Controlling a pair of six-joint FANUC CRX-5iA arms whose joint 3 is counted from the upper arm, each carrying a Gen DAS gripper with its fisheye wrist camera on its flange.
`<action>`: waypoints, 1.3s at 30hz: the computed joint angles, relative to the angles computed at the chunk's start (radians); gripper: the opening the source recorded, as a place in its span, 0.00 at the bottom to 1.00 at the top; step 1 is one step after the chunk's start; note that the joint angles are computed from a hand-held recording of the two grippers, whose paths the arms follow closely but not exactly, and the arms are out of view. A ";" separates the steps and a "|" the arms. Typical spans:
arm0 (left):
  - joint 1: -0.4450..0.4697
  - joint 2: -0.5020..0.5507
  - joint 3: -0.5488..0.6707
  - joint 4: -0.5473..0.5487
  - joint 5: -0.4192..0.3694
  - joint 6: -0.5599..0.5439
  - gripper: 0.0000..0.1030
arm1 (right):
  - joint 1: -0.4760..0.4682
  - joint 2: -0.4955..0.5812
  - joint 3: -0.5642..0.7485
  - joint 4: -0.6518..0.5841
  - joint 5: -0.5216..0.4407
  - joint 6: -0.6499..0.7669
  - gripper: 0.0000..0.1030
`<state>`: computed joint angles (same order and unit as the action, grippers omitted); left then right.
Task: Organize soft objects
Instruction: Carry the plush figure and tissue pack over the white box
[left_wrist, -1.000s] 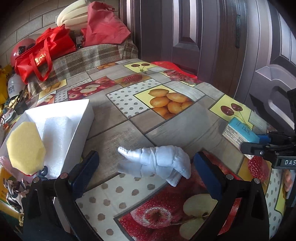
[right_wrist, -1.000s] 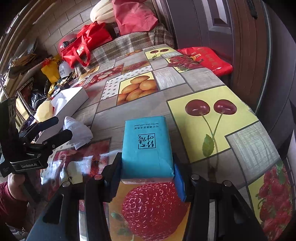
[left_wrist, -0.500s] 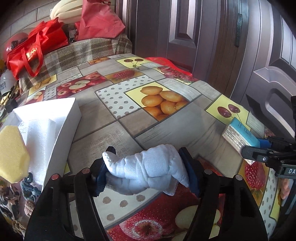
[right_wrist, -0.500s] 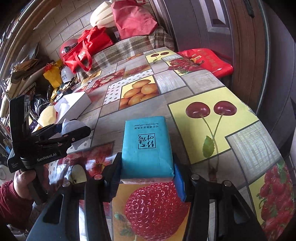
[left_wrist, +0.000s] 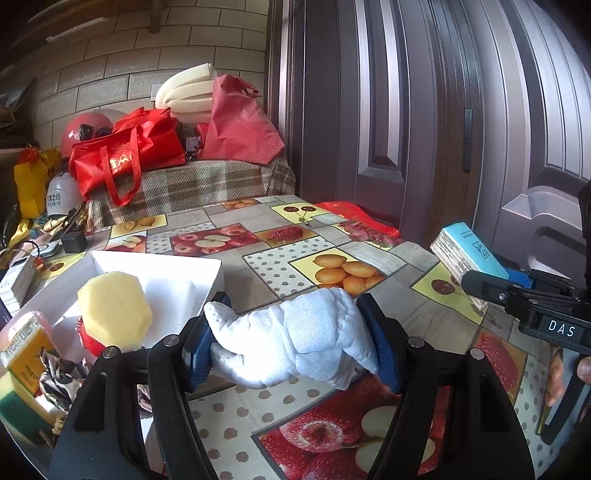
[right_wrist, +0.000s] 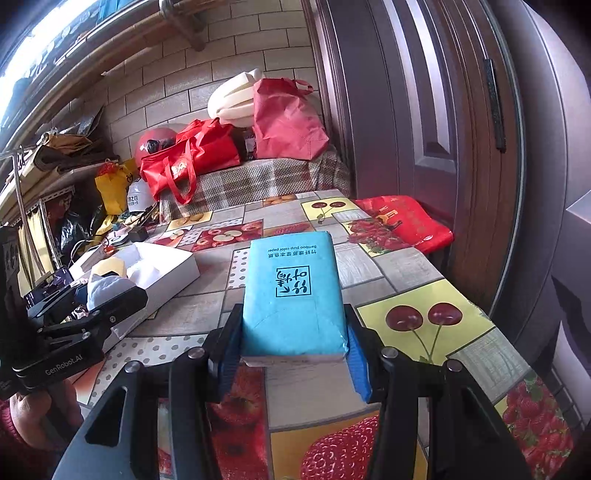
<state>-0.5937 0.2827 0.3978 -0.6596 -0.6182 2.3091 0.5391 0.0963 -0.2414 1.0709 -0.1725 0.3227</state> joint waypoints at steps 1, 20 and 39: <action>-0.007 -0.007 -0.006 -0.027 -0.005 0.020 0.68 | -0.010 0.000 -0.010 0.072 0.016 -0.061 0.48; -0.026 -0.099 -0.102 -0.184 -0.032 0.157 0.69 | -0.028 0.043 -0.001 0.445 0.105 -0.348 0.49; 0.020 -0.214 -0.221 -0.285 -0.107 0.272 0.70 | 0.173 0.115 0.127 -0.105 0.022 0.221 0.48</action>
